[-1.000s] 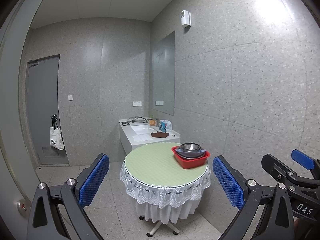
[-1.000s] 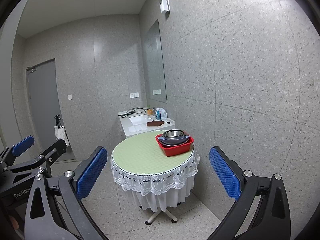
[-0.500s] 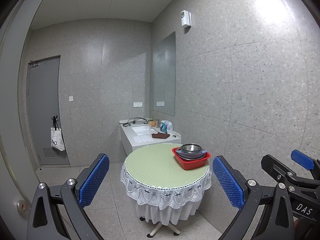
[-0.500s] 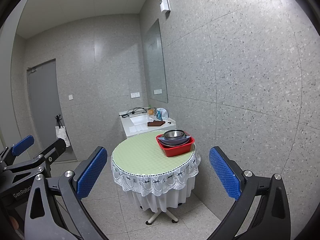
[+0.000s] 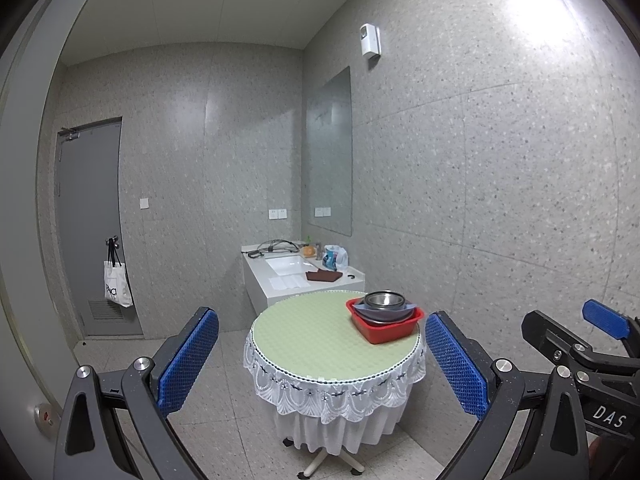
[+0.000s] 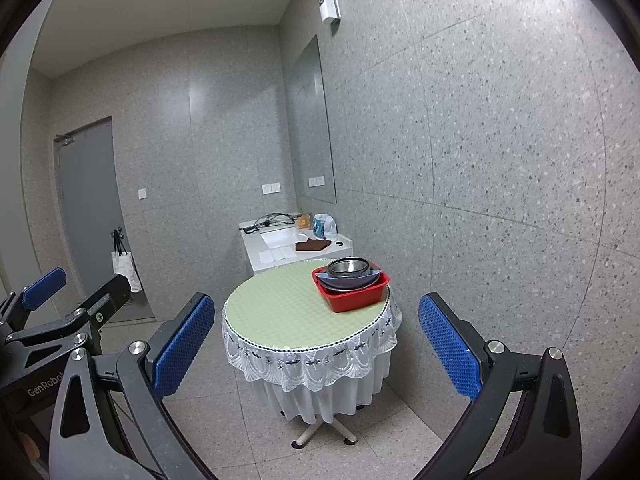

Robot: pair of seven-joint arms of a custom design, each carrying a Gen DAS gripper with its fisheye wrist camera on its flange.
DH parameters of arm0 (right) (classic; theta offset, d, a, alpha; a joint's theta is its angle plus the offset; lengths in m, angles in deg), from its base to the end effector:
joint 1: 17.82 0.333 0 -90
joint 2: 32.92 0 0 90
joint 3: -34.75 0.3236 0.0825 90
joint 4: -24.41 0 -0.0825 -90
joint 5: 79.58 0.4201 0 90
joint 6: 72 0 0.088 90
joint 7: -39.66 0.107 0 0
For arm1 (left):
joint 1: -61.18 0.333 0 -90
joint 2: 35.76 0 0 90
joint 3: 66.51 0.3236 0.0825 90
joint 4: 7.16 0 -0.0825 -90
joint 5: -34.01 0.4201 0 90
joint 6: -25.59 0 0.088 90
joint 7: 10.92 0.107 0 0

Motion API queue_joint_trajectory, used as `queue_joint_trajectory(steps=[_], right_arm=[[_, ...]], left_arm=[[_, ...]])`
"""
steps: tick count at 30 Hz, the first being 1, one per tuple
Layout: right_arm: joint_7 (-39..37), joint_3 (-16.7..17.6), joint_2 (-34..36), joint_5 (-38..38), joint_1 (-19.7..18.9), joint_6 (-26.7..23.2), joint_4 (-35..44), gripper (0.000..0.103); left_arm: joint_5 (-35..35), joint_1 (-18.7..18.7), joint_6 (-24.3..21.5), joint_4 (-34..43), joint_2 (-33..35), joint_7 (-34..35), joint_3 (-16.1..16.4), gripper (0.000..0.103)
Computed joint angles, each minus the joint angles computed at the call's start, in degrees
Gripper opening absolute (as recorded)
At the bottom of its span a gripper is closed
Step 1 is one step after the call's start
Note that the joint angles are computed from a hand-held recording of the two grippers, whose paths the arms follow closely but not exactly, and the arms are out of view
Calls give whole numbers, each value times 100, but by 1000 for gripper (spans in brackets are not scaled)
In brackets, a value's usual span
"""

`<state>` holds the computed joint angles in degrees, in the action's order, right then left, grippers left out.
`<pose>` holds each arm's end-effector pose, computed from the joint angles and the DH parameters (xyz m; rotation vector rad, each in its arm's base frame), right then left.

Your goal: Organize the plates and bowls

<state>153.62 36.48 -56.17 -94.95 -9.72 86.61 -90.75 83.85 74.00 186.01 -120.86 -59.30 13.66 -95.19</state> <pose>0.4938 0.1011 0.7681 -1.4280 1.5090 -0.8939 0.4743 -0.2354 0.7361 -1.4308 1.2793 -1.0811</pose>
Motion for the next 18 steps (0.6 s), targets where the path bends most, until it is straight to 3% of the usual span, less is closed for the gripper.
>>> queue_joint_trajectory(steps=[18], right_arm=[[-83,-20,107,86,30,-45,73,103]], left_arm=[[172,-183,-138,85,173,-96,112,102]])
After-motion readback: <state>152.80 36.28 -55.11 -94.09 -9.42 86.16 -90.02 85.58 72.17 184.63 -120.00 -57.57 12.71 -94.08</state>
